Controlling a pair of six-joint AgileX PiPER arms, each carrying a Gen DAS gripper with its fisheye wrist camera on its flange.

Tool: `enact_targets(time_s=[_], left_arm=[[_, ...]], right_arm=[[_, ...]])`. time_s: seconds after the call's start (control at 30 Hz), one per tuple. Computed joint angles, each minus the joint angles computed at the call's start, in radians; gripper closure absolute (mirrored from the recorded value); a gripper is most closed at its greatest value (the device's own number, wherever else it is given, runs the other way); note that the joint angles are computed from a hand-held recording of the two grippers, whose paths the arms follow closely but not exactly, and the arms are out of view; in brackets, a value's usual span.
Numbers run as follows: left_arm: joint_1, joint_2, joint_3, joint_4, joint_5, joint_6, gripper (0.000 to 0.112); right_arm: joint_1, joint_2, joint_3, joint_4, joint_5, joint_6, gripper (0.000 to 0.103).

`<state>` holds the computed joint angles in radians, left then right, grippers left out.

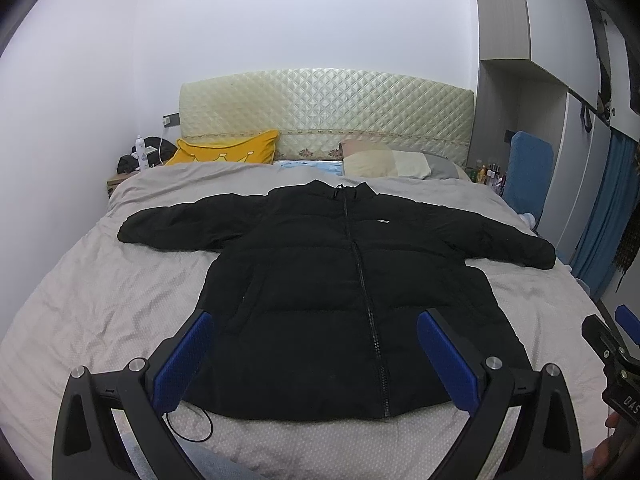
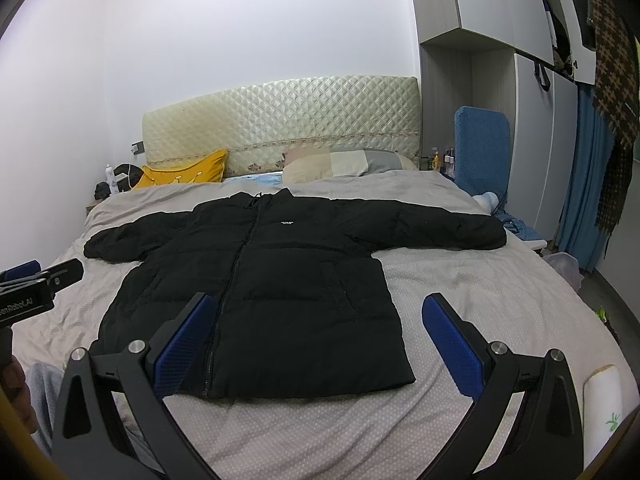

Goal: Fold large clothes

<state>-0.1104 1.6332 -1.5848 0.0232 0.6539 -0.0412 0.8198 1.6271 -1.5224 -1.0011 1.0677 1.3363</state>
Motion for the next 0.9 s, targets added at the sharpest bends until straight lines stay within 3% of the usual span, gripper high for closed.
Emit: enact_targets(time_s=[0.9], left_arm=[[0.014, 0.004, 0.002, -0.033, 0.004, 0.033, 0.01]], right_arm=[[0.001, 0.021, -0.014, 0.012, -0.015, -0.005, 0.0]])
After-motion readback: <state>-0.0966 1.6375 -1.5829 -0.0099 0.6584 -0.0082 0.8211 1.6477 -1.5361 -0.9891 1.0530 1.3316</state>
